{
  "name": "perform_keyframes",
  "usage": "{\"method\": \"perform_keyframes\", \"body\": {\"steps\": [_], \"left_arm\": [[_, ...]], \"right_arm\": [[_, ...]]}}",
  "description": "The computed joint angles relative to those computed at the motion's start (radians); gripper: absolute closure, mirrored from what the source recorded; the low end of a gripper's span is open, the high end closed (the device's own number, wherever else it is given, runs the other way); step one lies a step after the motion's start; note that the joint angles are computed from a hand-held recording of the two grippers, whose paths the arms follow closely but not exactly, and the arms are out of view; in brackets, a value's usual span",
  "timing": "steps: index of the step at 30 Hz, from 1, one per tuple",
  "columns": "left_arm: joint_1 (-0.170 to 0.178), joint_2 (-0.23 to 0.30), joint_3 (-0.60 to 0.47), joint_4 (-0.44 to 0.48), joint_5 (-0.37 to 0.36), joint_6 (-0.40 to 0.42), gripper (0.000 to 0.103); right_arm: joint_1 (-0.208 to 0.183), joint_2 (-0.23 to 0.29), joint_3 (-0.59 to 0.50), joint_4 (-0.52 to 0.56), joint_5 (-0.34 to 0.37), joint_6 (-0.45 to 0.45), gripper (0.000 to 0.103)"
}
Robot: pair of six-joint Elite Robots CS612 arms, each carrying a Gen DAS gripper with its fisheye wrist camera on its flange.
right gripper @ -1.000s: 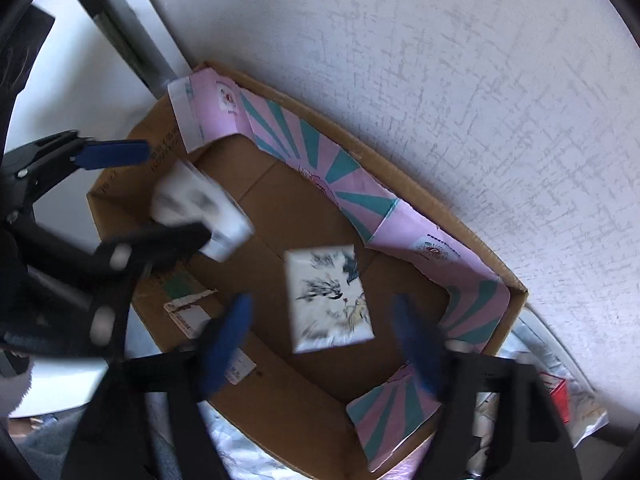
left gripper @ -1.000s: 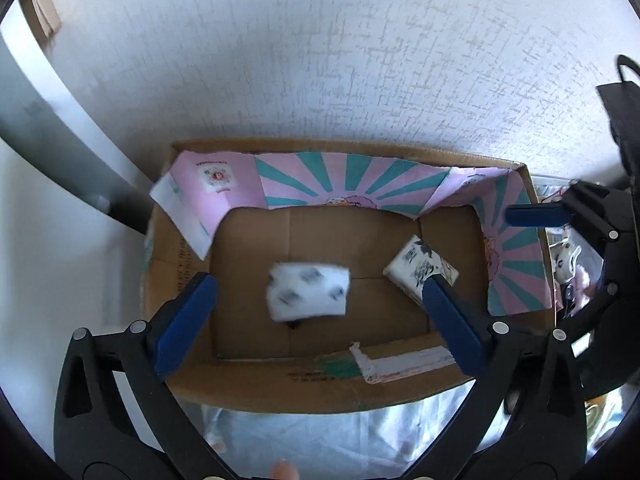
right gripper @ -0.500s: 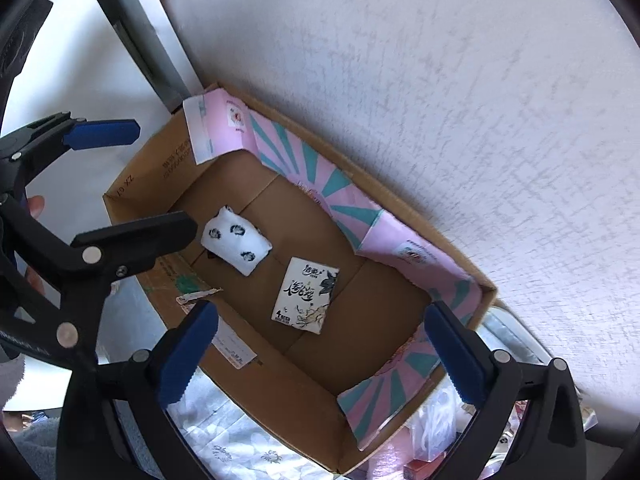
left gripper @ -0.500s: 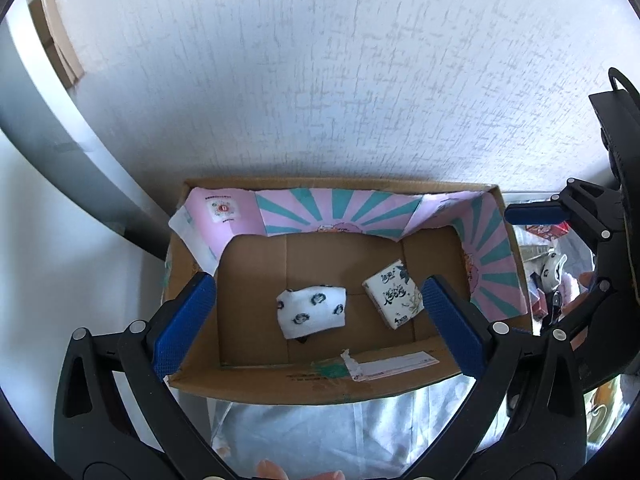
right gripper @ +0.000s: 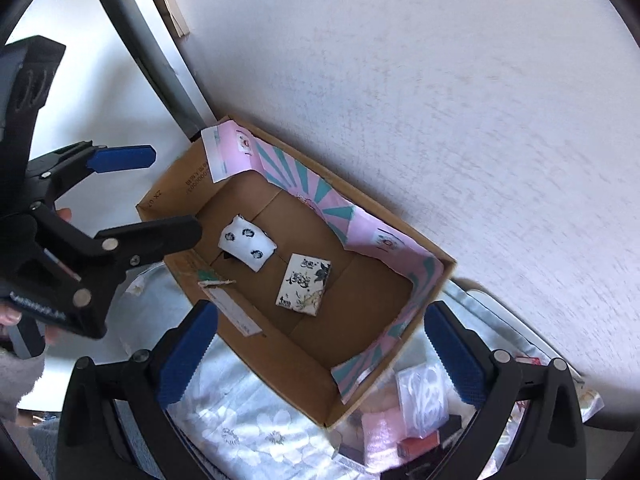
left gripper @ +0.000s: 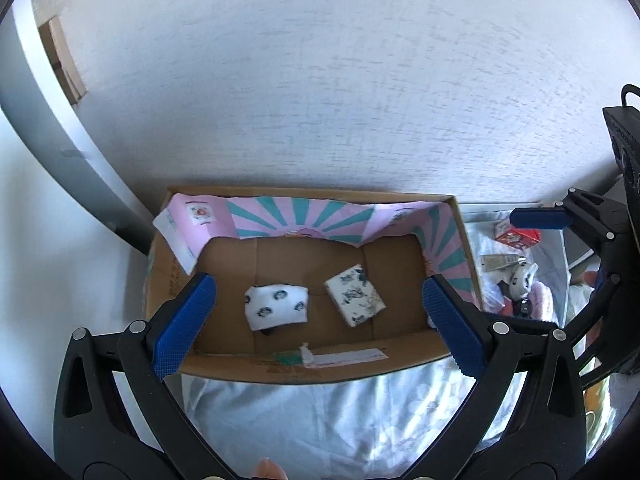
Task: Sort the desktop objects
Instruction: 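Open both grippers to drop the sock and tissue pack into the box, then move both tools back over the pile of items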
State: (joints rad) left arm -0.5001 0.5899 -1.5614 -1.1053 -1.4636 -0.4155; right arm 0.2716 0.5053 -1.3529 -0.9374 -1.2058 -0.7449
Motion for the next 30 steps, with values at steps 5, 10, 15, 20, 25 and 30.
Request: {"method": "perform_keyframes", "body": {"steps": [5, 10, 15, 20, 25, 30], "left_arm": [[-0.016, -0.002, -0.009, -0.011, -0.016, 0.010, 0.000], [-0.040, 0.000, -0.021, -0.050, 0.001, 0.035, 0.000], [-0.063, -0.013, -0.010, -0.058, 0.014, 0.072, 0.000], [-0.086, -0.021, 0.000, -0.060, 0.058, 0.072, 0.000], [-0.104, -0.031, 0.020, -0.068, 0.052, 0.126, 0.000], [-0.117, -0.043, 0.047, -0.072, 0.034, 0.147, 0.000]], "right_arm": [[-0.027, -0.009, -0.015, 0.037, 0.002, -0.009, 0.000], [-0.054, 0.003, -0.050, 0.038, -0.010, -0.005, 0.000], [-0.085, 0.021, -0.092, 0.061, -0.009, -0.011, 0.000], [-0.117, 0.036, -0.131, 0.075, -0.013, -0.032, 0.000], [-0.139, 0.047, -0.152, 0.074, -0.032, -0.021, 0.000], [-0.168, 0.061, -0.168, 0.067, -0.035, -0.001, 0.000]]}}
